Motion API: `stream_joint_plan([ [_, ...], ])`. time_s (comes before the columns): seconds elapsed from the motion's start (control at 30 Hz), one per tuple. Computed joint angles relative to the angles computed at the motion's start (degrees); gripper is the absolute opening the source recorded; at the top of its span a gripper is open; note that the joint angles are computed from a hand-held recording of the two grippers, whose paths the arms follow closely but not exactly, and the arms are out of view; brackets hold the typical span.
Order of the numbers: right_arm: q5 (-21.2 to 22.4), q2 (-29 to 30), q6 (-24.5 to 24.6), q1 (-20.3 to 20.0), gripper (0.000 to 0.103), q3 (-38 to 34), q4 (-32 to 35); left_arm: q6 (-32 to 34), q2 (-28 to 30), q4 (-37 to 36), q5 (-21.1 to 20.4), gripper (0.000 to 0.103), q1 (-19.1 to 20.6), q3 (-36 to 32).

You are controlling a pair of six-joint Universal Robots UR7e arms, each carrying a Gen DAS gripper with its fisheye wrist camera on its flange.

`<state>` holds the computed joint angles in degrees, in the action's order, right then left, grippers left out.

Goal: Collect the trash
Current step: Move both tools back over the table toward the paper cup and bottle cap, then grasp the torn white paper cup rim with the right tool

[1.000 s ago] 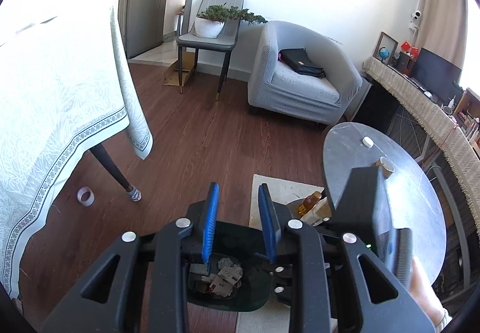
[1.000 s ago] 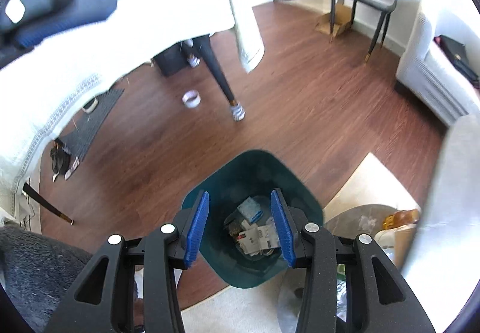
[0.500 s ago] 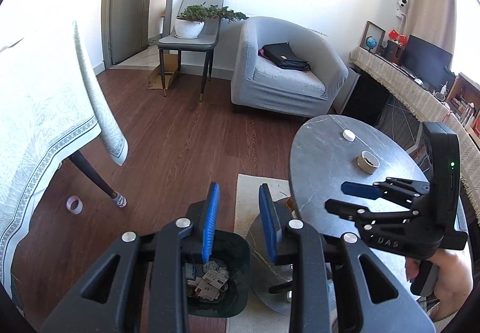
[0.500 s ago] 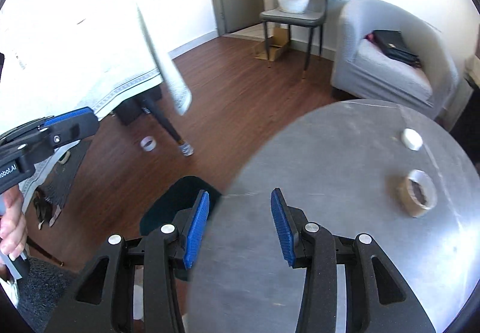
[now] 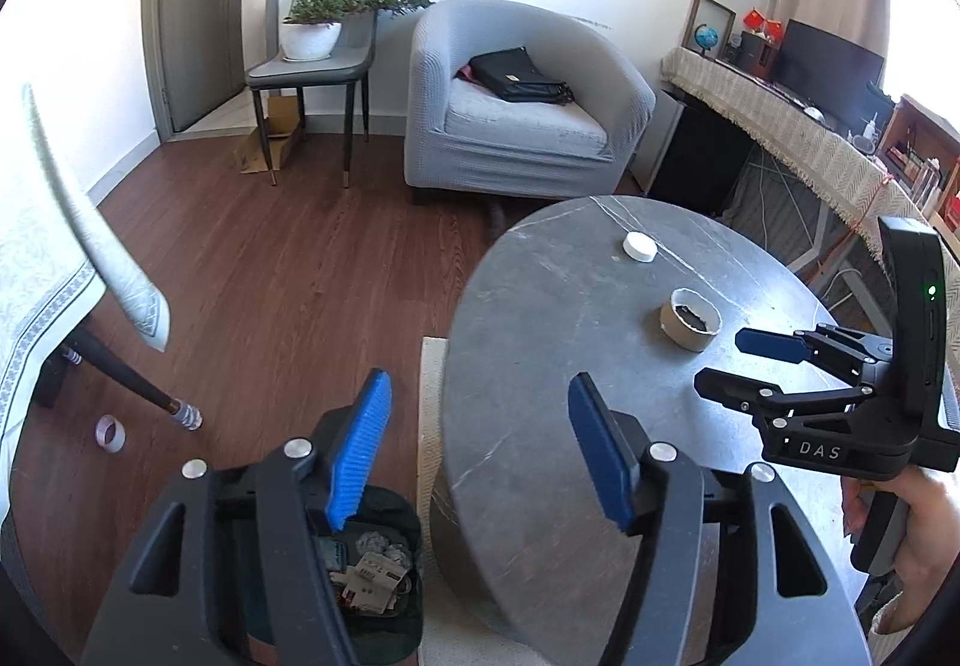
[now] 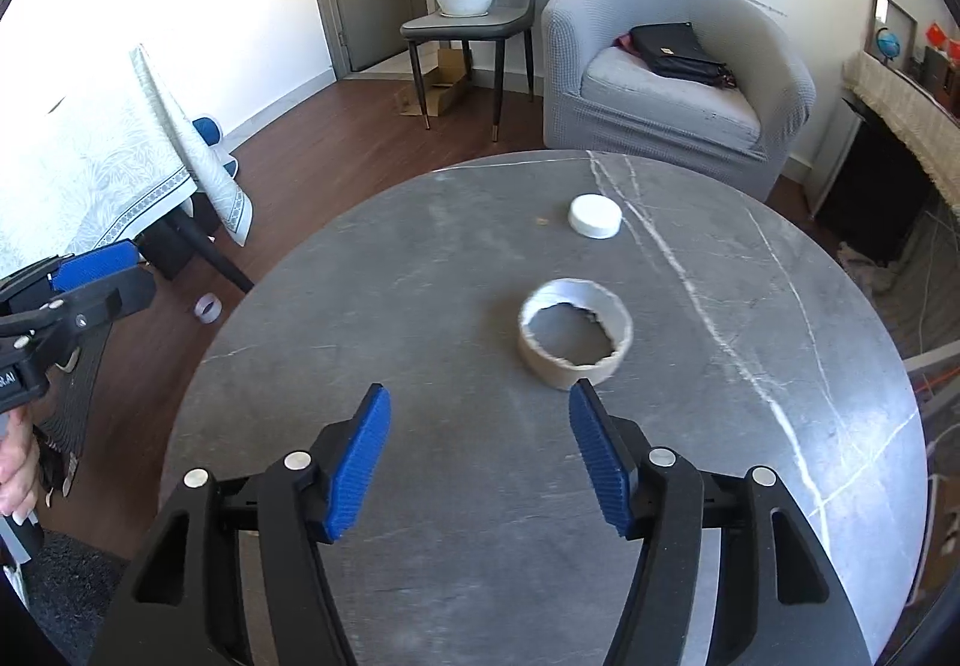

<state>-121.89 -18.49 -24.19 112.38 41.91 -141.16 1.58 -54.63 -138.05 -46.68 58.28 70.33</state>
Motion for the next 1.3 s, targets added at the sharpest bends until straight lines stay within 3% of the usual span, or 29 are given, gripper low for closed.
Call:
stream_joint_plan([
  [0.2,0.9,-0.6,2.6,-1.5,0.065,-0.1,-0.2,-0.2,2.7,1.2,-1.0,0.067,-0.1,-2.0],
  [0.5,-0.3,1.9,2.2,-1.7,0.065,-4.5,-0.4,-0.2,4.4,1.9,-1.3,0.07,-0.3,-3.3],
  [0.77,-0.9,5.0,2.6,-2.0,0.05,-9.9,2.5,-0.4,6.3,2.2,-1.7,0.07,0.2,-5.7],
  [0.9,-1.4,6.1,1.7,-2.0,0.048,-11.5,2.4,1.6,7.8,3.8,-0.3,0.07,0.2,-7.9],
  [1.2,4.9,-1.8,5.6,-3.8,0.047,-0.7,-2.2,3.4,14.4,8.6,-2.0,0.07,0.2,-17.3],
  [1.3,5.2,-4.8,6.5,-4.3,0.047,3.2,-4.0,5.3,18.0,9.9,-1.5,0.07,-0.2,-21.9],
])
